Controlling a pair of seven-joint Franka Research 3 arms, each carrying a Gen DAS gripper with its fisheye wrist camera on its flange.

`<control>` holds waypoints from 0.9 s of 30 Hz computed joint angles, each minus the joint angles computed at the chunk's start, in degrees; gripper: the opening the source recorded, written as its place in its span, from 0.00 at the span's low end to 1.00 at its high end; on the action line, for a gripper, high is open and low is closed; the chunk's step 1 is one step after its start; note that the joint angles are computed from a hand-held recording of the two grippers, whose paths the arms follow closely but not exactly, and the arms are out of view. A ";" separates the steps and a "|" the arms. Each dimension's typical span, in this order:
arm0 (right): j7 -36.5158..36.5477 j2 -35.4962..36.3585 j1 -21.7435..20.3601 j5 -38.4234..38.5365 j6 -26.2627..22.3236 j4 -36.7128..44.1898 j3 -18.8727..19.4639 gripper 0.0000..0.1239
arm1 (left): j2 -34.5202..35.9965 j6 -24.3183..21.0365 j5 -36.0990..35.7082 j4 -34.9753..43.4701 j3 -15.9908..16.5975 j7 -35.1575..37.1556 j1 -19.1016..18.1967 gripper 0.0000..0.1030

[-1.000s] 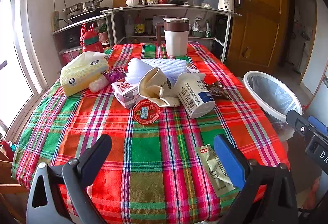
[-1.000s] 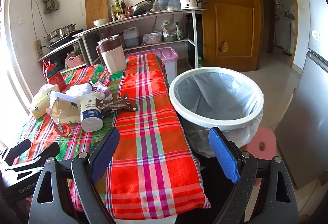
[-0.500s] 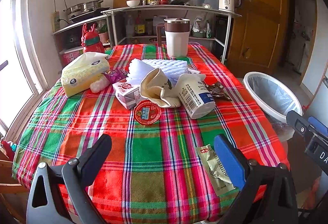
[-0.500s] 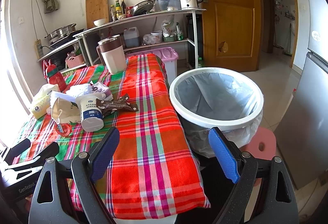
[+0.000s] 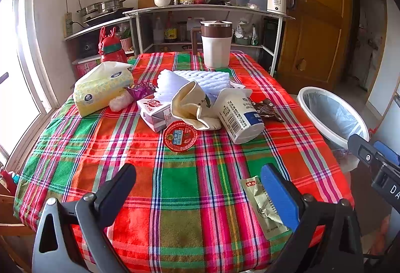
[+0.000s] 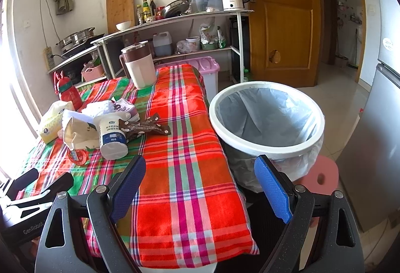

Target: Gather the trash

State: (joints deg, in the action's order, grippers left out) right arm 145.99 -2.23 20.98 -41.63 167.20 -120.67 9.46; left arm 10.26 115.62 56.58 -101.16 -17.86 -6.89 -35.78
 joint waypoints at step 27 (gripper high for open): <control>-57.10 23.97 8.06 35.70 -8.46 26.46 -4.61 0.72 | -4.51 20.63 -9.57 -10.20 1.83 5.90 11.59 0.98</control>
State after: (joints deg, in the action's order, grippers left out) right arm 88.89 21.74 29.04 -5.93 158.73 -94.21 4.85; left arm 5.75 136.25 47.01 -111.36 -16.03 -0.99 -24.19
